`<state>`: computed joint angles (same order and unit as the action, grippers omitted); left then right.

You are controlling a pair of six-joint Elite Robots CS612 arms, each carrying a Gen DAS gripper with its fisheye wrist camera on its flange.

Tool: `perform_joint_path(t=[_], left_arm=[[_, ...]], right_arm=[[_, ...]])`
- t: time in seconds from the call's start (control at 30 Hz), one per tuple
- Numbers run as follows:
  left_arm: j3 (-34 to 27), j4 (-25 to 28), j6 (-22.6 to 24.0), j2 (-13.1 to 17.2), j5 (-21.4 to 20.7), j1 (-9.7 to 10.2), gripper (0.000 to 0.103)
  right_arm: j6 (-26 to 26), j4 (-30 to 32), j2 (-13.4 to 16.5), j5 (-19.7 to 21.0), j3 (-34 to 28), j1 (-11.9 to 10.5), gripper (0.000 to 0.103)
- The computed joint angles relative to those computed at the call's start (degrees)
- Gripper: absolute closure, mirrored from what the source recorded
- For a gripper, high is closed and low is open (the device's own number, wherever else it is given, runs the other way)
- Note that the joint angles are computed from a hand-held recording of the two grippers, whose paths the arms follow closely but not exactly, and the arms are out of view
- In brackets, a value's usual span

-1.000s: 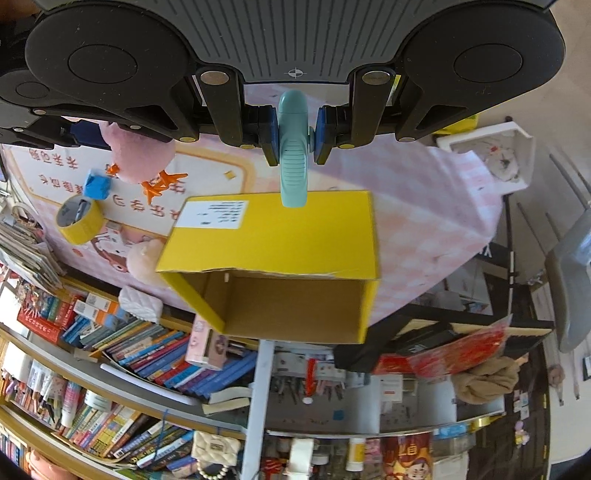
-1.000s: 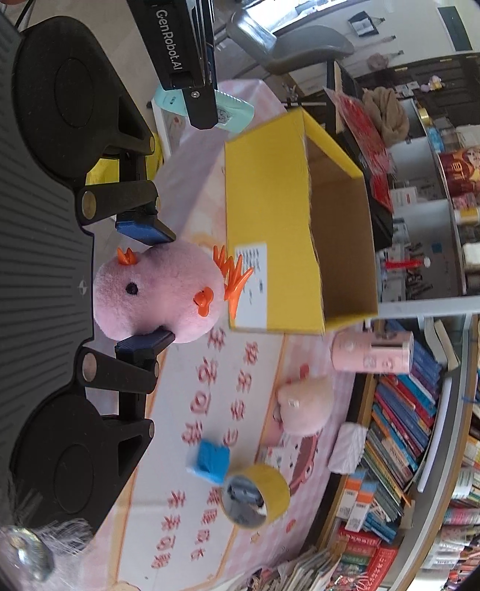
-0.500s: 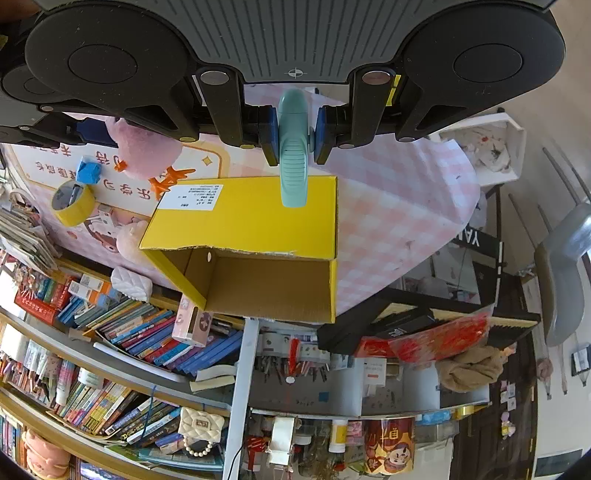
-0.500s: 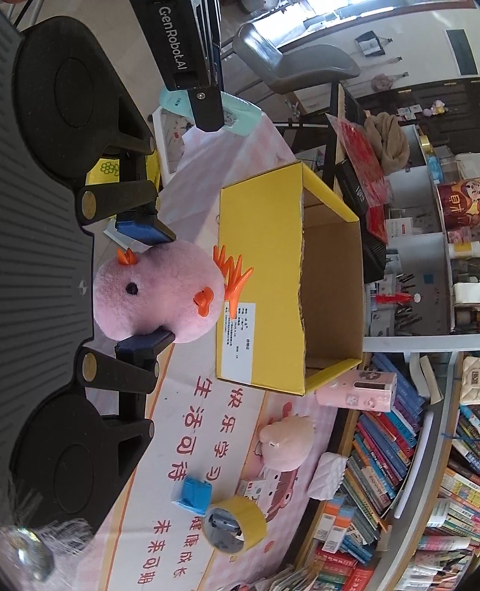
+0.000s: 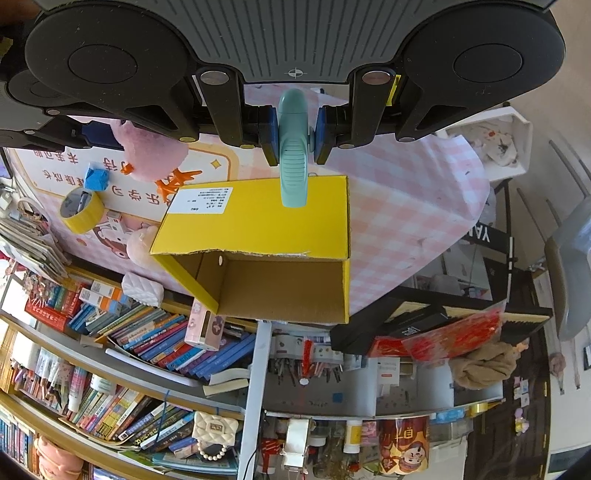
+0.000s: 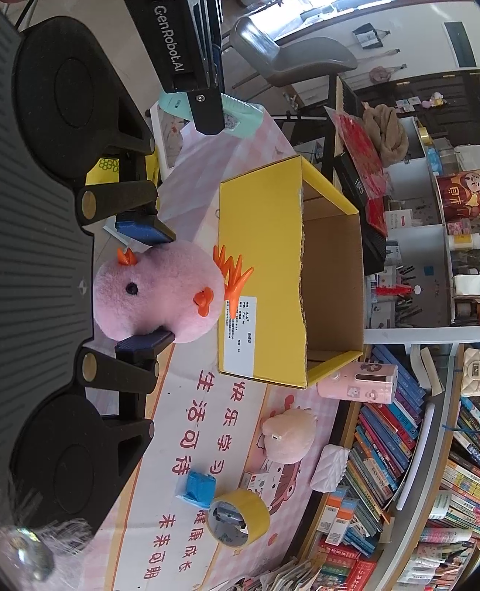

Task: Organize objects
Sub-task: 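Carry chick plush in right tool and mint item in left tool over yellow box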

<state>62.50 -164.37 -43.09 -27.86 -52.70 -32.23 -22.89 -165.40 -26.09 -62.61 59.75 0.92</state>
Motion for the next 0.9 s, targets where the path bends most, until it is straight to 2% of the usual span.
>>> perform_joint_path(t=[0.3,0.43,0.53,0.73,0.9], left_arm=[[-0.93,-0.95,1.21,0.46,-1.09,0.4,0.085],[-1.68,-3.13,1.87,0.6,-3.33,1.19,0.085],[-3.38,-5.02,3.82,1.2,-2.63,1.61,0.085],[-8.88,-5.04,6.62,3.52,-0.89,2.62,0.085],[-14.22,-2.09,6.12,5.99,-0.49,3.65,0.085]], right_arm=[[-0.22,0.34,0.21,-0.75,-0.61,0.2,0.056],[1.71,1.41,0.84,-0.87,-2.67,0.19,0.056],[4.48,1.87,1.74,0.0,-5.38,0.17,0.056],[7.53,0.5,5.32,2.31,-13.61,0.72,0.056],[7.01,2.36,10.44,3.92,-24.46,1.35,0.056]])
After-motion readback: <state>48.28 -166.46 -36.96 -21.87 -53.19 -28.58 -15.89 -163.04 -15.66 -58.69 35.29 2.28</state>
